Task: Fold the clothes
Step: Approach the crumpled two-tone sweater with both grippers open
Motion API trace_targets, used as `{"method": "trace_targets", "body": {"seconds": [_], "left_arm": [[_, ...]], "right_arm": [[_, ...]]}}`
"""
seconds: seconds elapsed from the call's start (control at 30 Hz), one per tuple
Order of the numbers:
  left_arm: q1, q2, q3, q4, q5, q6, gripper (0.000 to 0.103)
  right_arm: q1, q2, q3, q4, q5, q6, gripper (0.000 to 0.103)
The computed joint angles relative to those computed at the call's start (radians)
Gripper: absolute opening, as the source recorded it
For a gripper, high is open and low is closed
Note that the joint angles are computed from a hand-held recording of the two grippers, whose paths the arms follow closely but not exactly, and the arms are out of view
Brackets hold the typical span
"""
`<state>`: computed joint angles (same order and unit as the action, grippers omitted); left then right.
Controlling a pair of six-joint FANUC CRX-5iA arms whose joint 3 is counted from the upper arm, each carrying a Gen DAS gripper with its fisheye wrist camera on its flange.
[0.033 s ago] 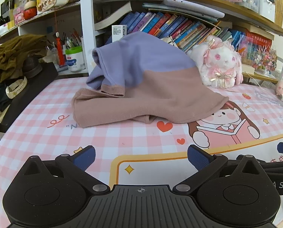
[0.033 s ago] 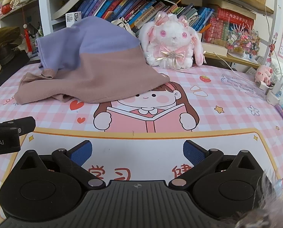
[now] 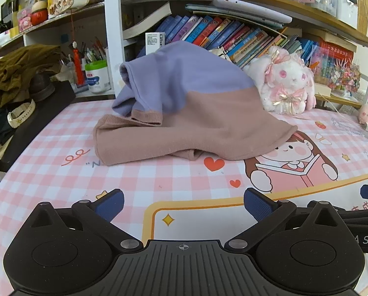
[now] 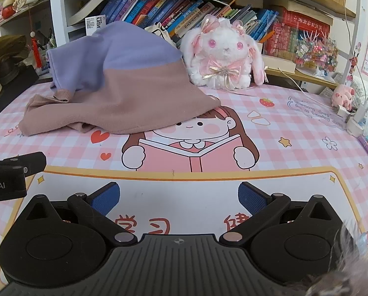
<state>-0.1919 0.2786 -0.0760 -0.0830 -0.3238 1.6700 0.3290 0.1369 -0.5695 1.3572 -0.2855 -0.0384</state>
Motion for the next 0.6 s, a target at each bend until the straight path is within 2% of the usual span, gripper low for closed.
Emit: {"method": "trace_targets", "body": {"seconds": [0.17, 0.3, 0.43, 0.6], "left_arm": [[0.013, -0.011, -0.056, 0.026, 0.022, -0.024, 0.103], [0.021, -0.018, -0.083, 0.034, 0.046, -0.026, 0.103], [0.009, -0.01, -0.053, -0.027, 0.01, 0.035, 0.103], [0.003, -0.007, -0.039, -0.053, -0.01, 0.057, 0.103]], "right_arm": [[-0.013, 0.002, -0.008, 0.042, 0.01, -0.033, 0.103], [0.004, 0.004, 0.002, -0.003, -0.004, 0.002, 0.103], [0.022, -0.006, 0.004, -0.051, -0.021, 0.039, 0.103], [0.012, -0.008, -0.004, -0.021, -0.014, 0.012, 0.103]]}}
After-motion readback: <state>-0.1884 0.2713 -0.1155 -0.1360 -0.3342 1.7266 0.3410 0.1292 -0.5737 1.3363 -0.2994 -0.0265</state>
